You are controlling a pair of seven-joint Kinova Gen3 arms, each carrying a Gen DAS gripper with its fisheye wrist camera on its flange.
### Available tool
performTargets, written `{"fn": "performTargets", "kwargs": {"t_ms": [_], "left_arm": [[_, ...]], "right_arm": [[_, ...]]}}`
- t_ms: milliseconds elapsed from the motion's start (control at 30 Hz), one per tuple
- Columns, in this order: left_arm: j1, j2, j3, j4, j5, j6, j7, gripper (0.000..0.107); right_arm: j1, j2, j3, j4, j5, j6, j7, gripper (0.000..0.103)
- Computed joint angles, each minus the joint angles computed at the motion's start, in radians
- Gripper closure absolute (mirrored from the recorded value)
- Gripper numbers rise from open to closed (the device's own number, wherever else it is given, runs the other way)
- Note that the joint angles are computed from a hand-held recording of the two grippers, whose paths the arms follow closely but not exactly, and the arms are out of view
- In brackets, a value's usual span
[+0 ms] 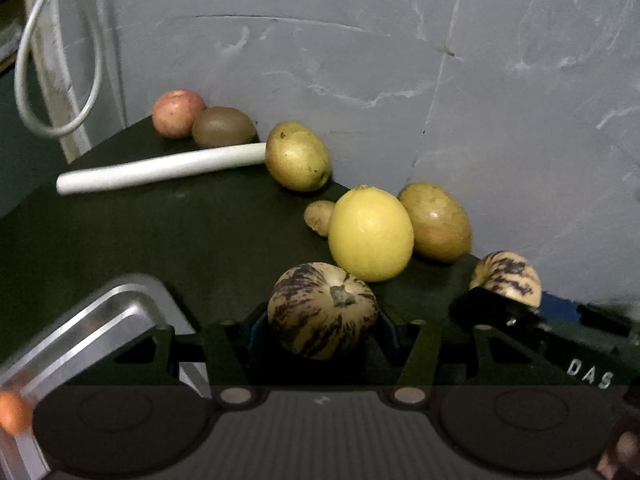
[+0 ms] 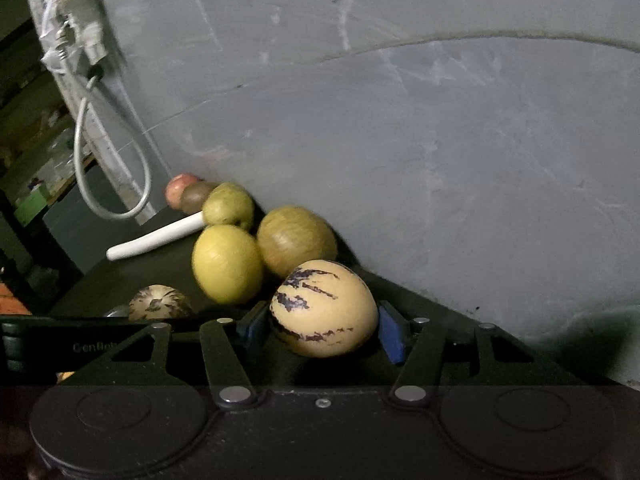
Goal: Organize fruits
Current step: 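Grasp a purple-striped pepino with the left tool while the right grasps a larger pepino, then lower both pepinos into the tray and open both tools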
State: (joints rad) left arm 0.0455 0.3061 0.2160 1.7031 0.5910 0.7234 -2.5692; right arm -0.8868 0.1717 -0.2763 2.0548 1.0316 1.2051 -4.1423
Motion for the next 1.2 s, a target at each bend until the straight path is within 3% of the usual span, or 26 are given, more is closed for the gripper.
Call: {"fn": "performTargets", "kwargs": {"t_ms": [200,500,833,1200], "left_arm": [[-0.073,-0.083,-0.025,0.088,0.12,0.027,-0.045,0.048],[-0.157,-0.217,-0.155,0.214,0.268,0.093,-0.133,0.048],[-0.251,-0.262,-0.277,0.262,0.276,0.153,-0.102,0.048],[-0.328,-0.219,-0.293,0.243,0.228,0.181,-0.079,0.049]], "right_arm": [[-0.028,-0.017,-0.023,-0.025,0.001,0.033,0.051,0.045],[-0.055,-0.019,-0.042,-0.08,0.035,0.01,0.16,0.045],[-0.065,0.014,-0.028,-0.131,0.126,-0.15,0.263,0.045],[-0.084,0.083,0.026,-0.213,0.107,-0.273,0.374,0.045]]}}
